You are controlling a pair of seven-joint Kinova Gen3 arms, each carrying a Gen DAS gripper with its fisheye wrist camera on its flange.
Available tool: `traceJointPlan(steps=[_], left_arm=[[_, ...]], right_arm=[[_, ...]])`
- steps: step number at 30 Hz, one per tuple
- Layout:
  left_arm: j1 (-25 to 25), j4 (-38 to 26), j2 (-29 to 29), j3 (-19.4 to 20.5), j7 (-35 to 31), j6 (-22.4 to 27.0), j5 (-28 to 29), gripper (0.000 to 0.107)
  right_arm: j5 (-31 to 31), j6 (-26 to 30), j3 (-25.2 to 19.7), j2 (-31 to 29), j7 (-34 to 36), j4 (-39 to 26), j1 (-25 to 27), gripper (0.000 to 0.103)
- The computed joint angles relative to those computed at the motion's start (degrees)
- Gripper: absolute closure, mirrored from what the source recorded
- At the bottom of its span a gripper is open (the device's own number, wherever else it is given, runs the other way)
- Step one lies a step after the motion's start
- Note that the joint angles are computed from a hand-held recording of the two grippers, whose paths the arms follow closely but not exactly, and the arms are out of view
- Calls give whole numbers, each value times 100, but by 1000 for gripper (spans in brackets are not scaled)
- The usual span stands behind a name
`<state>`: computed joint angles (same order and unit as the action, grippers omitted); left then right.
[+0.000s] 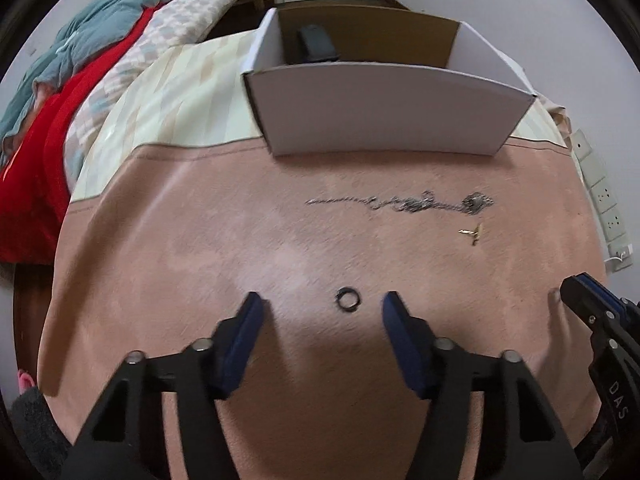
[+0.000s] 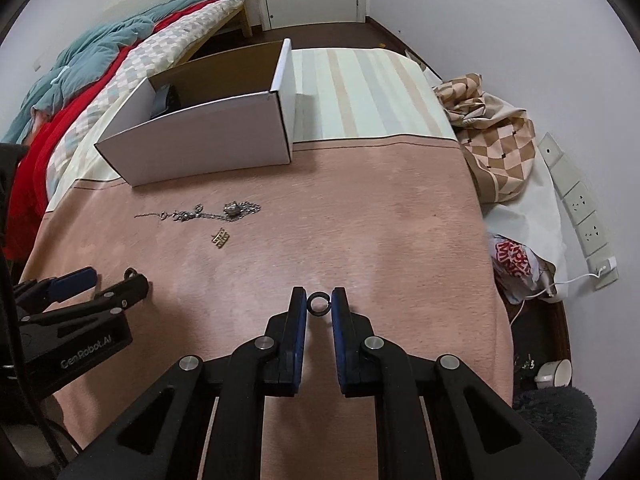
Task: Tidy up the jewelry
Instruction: 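Lower the right gripper onto the small black ring and grasp it, then carry the black rings in both grippers over the white box, then open both grippers to drop the black rings into the box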
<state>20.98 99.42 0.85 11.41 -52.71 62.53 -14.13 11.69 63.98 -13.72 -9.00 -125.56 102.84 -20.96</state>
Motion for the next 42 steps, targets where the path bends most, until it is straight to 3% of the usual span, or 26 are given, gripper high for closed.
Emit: traceJointPlan(steps=[5,6,17,24,31,37,42], left_arm=[[27,-50,28,27,-175,-137,76,95],[27,-43,21,21,-198,-159,83,97],[-69,-99,-229,-2,-415,-177,376,97],[-406,-904,-298,-195,-1118,1,1034,97],[-842,-2225,520,-444,-1877,385,1684,97],[-1193,-3204,1374,-570,-2158,875,2175,97],[-1478,-3620,1803,-546,-2305,1213,2717,97]], right_arm=[[22,23,1,-19,-36,-25,26,90],[26,21,2,-19,-37,-30,31,90],[-71,20,33,-157,50,-225,90,90],[-517,-28,276,-77,508,-783,202,90],[-1211,-168,668,773,1470,-1909,384,90],[-1896,315,820,1973,2231,-3177,621,90],[-2193,668,817,2595,2467,-3797,732,90]])
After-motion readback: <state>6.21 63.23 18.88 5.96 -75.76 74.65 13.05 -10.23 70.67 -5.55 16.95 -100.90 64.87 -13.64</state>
